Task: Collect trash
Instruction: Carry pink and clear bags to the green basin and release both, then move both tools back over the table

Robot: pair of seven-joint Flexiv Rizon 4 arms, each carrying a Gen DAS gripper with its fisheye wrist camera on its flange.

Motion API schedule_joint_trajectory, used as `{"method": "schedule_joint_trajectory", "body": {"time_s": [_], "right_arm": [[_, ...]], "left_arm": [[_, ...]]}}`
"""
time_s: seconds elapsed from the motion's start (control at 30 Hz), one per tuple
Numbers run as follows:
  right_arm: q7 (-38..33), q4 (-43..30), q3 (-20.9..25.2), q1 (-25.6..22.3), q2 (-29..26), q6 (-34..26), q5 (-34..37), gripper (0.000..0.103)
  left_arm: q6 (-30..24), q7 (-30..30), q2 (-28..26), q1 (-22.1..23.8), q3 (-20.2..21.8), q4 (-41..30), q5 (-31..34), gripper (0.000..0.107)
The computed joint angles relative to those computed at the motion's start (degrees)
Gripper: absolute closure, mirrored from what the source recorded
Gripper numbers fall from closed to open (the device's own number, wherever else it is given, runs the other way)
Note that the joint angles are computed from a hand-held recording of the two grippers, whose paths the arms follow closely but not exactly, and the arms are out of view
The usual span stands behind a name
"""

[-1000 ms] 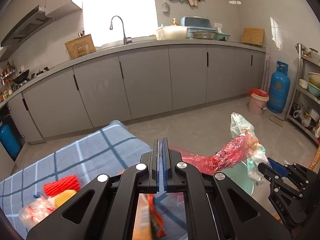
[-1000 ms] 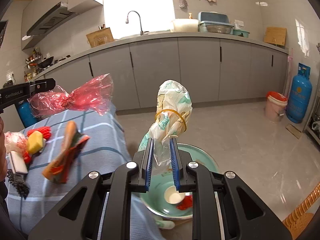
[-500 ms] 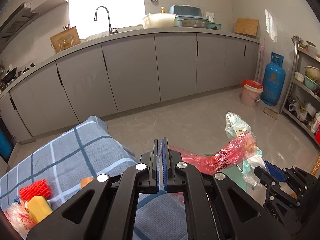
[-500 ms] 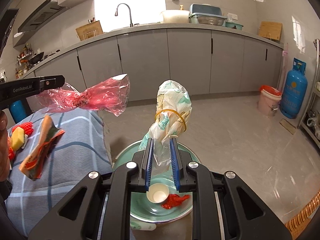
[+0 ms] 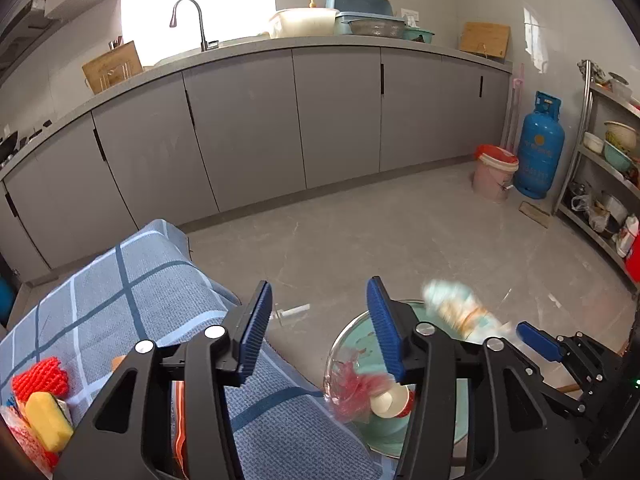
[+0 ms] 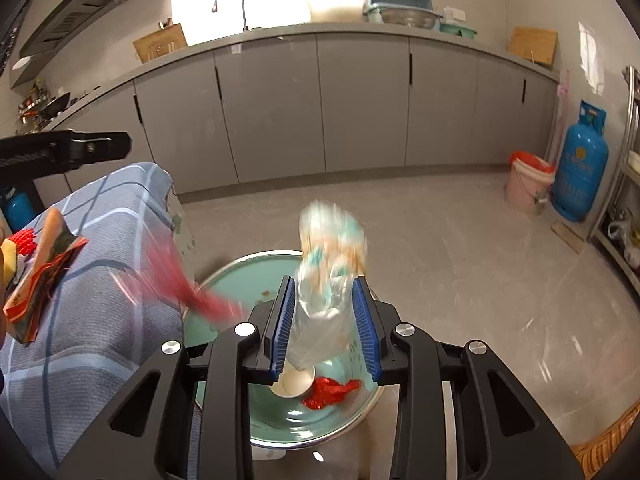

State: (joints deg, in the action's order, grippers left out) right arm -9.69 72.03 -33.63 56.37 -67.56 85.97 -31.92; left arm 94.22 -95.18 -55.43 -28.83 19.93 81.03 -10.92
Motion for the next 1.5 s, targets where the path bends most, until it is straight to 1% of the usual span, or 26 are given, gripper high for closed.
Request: {"method": "schedule_joint_trajectory", "body": {"time_s": [0.03, 0.17, 0.27, 0.3, 0.33, 0.4, 0.5, 0.57, 0.6, 0.7, 0.77, 0.93, 1.07, 1.23, 1.37, 1.5], "right_arm": [[-0.02, 0.01, 0.19, -0.05, -0.02, -0.17, 0.06, 0.070], [0.99, 0.78, -0.71, 0.76, -0.06, 0.17, 0.38, 0.061], [1.21, 1.22, -0.52, 0.99, 0.16, 0.39, 0.82, 0.059], [1.36, 1.48, -0.67, 1.20, 0.24, 0.57, 1.00, 0.058], [1.60, 1.75, -0.97, 1.53, 0.29, 0.79, 1.21, 0.056], [1.69, 2.13, -1.37, 2.06, 0.40, 1.05, 1.55, 0.054], [1.69, 2.39, -1.94, 2.88, 0.53, 1.07, 1.95, 0.051], [2.06, 2.68, -3.02, 3.86, 0.56, 1.24, 2.14, 0.043], [2.14, 2.68, -3.44, 4.22, 0.54, 1.31, 2.24, 0.042], [1.85, 2.56, -3.77, 4.81, 0.72, 1.37, 2.34, 0.041], [1.88, 2.55, -4.31, 5.36, 0.70, 1.53, 2.48, 0.038], [1.85, 2.51, -5.12, 6.58, 0.91, 1.58, 2.77, 0.037], [1.92, 2.83, -6.12, 7.79, 1.19, 1.91, 3.06, 0.033], [1.57, 2.42, -6.48, 8.91, 1.31, 1.91, 3.10, 0.032], [1.16, 0.96, -5.73, 9.11, 1.34, 1.50, 2.56, 0.032], [0.63, -1.09, -3.98, 8.62, 1.26, 1.04, 1.64, 0.031]], "left_arm": [[0.17, 0.18, 0.06, 0.43, -0.54, 0.07, 0.13, 0.047], [0.57, 0.56, 0.37, 0.78, -1.07, 1.02, 0.22, 0.044], [1.04, 0.37, 0.61, 0.29, -0.15, 1.95, -0.07, 0.040], [1.18, 0.18, 0.71, -0.06, 0.37, 2.34, -0.29, 0.035], [1.53, 0.02, 0.86, -0.34, 0.70, 2.82, -0.46, 0.033], [2.21, 0.13, 1.39, -0.44, 0.84, 3.92, -0.74, 0.032], [3.14, 0.08, 2.28, -1.01, 1.55, 5.74, -1.63, 0.026], [3.83, 0.29, 2.78, -1.28, 1.90, 6.81, -2.31, 0.022], [4.26, 0.39, 3.12, -1.45, 2.11, 7.50, -2.69, 0.020], [5.44, 0.93, 4.10, -2.18, 2.92, 9.61, -3.98, 0.020], [6.50, 1.54, 4.88, -2.42, 3.05, 11.17, -4.87, 0.020], [8.91, 3.77, 6.53, -3.29, 3.70, 15.08, -8.09, 0.019], [11.57, 5.77, 8.28, -3.47, 3.24, 18.84, -10.67, 0.019], [14.84, 8.46, 10.28, -3.48, 2.28, 23.03, -13.92, 0.019], [17.46, 10.73, 11.54, -4.42, 2.30, 26.33, -17.15, 0.019], [20.61, 12.34, 13.86, -3.53, 0.72, 30.75, -19.57, 0.019]]}}
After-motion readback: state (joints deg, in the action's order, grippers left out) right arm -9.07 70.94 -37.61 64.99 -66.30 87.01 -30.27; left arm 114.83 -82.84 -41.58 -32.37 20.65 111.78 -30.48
